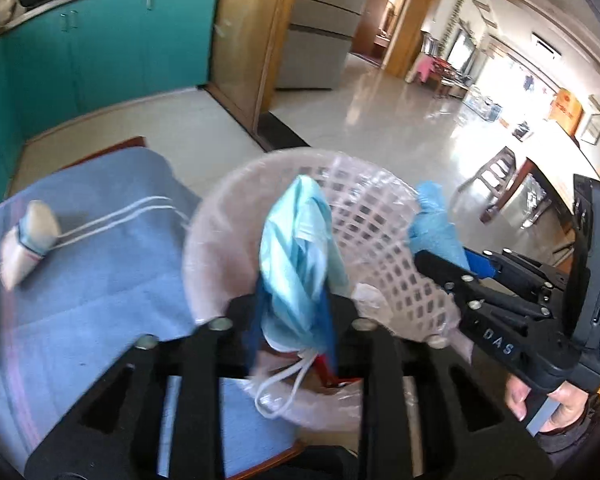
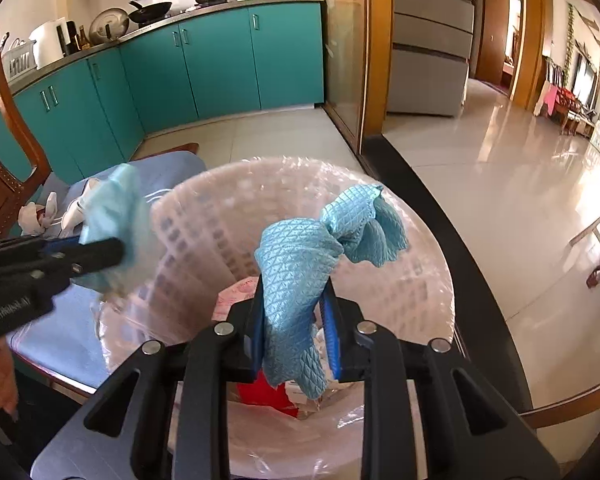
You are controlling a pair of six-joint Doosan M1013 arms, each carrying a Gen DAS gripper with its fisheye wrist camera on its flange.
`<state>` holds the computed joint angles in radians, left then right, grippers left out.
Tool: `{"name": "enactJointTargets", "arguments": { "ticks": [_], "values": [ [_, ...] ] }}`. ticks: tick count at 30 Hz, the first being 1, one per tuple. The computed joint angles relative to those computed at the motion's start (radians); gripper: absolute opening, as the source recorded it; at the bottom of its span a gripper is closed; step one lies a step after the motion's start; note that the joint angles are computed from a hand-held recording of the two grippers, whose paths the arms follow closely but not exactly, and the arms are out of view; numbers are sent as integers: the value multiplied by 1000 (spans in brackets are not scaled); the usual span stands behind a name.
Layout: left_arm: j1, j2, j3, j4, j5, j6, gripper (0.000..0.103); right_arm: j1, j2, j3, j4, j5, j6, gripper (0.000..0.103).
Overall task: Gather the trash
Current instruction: 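Open both grippers over the wastebasket to drop mask and cloth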
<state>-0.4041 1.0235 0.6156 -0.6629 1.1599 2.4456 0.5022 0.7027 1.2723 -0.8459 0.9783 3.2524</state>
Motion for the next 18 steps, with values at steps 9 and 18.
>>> {"name": "enactJointTargets", "arguments": {
  "ticks": [9,18],
  "values": [
    [26,-46,95,65,-230,-63,67,-11,1,8,-16,-51,57,61],
    [94,-104,237,387,-497,-333,68,-35,160,-325,99,-288,-327,61]
  ]
}}
